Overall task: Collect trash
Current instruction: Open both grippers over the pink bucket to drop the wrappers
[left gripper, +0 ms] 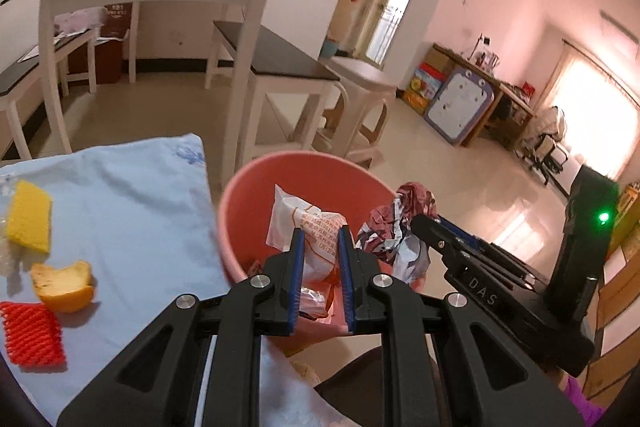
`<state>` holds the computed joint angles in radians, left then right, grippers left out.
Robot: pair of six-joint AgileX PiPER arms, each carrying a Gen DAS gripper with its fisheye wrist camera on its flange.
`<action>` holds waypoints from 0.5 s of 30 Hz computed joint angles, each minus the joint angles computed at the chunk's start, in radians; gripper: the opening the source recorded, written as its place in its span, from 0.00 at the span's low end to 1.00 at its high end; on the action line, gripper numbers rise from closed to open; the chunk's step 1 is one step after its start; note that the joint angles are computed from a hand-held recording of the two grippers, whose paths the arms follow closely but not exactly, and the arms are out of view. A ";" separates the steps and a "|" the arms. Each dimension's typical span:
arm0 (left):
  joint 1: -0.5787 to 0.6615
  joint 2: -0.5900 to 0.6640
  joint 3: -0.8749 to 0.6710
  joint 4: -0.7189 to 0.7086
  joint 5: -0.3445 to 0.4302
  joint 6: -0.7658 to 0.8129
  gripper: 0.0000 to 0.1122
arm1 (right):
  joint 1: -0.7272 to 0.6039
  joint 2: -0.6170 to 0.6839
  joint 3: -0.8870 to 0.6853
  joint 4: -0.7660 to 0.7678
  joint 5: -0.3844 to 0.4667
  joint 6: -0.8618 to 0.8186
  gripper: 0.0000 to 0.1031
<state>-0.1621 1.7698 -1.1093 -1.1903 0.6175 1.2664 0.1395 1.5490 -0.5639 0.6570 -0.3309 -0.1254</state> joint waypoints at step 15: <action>-0.038 0.058 -0.049 0.076 -0.024 -0.092 0.34 | -0.024 0.055 -0.023 -0.124 0.013 0.135 0.39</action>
<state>-0.2001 1.8276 -1.1584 -1.1146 0.5938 1.1739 0.1154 1.6040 -0.5873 0.5330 -0.3180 0.0096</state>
